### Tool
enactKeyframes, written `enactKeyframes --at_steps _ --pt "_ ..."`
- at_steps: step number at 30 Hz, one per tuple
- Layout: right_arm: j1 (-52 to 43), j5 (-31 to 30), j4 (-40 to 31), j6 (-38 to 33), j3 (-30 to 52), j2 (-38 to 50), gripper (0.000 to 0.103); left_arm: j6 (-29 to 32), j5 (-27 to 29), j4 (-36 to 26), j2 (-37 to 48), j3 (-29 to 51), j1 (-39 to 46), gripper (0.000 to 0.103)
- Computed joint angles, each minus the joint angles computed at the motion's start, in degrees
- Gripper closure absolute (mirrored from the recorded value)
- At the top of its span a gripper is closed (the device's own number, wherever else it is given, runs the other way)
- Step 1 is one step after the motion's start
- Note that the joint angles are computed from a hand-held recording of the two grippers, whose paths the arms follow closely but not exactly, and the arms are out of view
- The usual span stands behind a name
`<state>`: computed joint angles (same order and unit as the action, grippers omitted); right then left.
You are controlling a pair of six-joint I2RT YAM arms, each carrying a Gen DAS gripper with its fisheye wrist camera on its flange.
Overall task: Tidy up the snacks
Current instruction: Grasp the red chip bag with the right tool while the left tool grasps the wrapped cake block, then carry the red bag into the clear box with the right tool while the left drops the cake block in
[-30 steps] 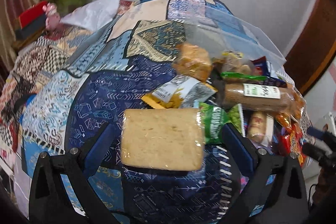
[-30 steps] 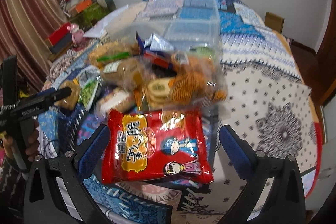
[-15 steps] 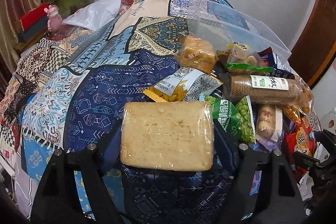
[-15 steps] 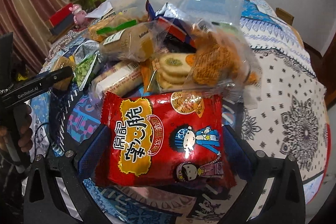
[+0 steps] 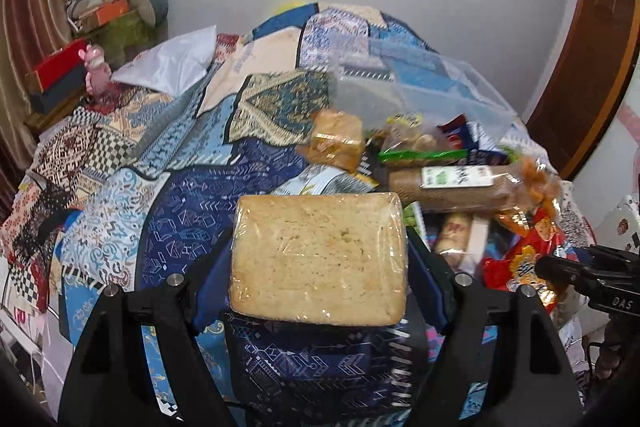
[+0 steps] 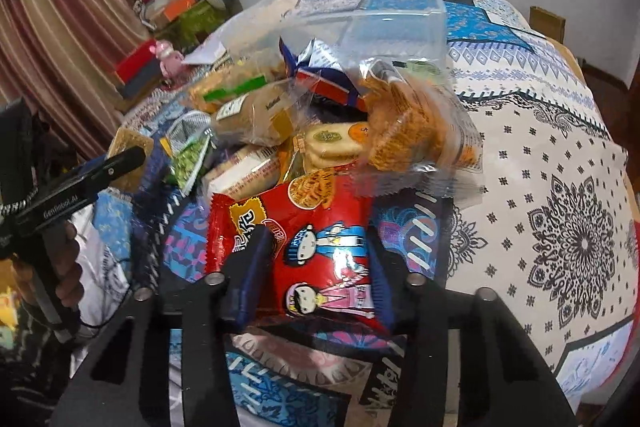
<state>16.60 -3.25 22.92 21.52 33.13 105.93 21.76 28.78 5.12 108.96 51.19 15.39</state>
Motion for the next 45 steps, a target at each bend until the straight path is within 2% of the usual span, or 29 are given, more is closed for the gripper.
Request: enactKeyframes --at_steps 7,10,19,27,32,45 --pt "4.1 6.3 -0.2 0.1 -1.3 -4.7 0.08 0.4 2.6 -0.1 -5.4 -3.1 0.8 0.025" --pt "5.3 8.5 -0.9 -0.4 -1.6 -7.3 0.083 0.3 3.4 -0.3 -7.1 -3.6 0.7 0.025" --pt "3.9 10.8 -4.6 -3.9 0.2 -14.9 0.083 -3.7 4.3 -1.4 -8.4 0.8 -2.4 0.025" --pt "0.9 11.9 -5.7 -8.2 4.5 -17.4 0.083 -7.4 3.3 -1.6 -6.8 6.8 -6.4 0.025" --pt "-2.6 11.0 -4.9 -9.2 8.7 -15.1 0.083 -9.8 2.0 -3.4 -2.9 13.8 -9.2 0.025" --pt "-9.5 6.1 -6.6 -8.6 26.7 2.4 0.083 -12.5 -5.4 -11.9 14.9 39.5 -15.5 0.025"
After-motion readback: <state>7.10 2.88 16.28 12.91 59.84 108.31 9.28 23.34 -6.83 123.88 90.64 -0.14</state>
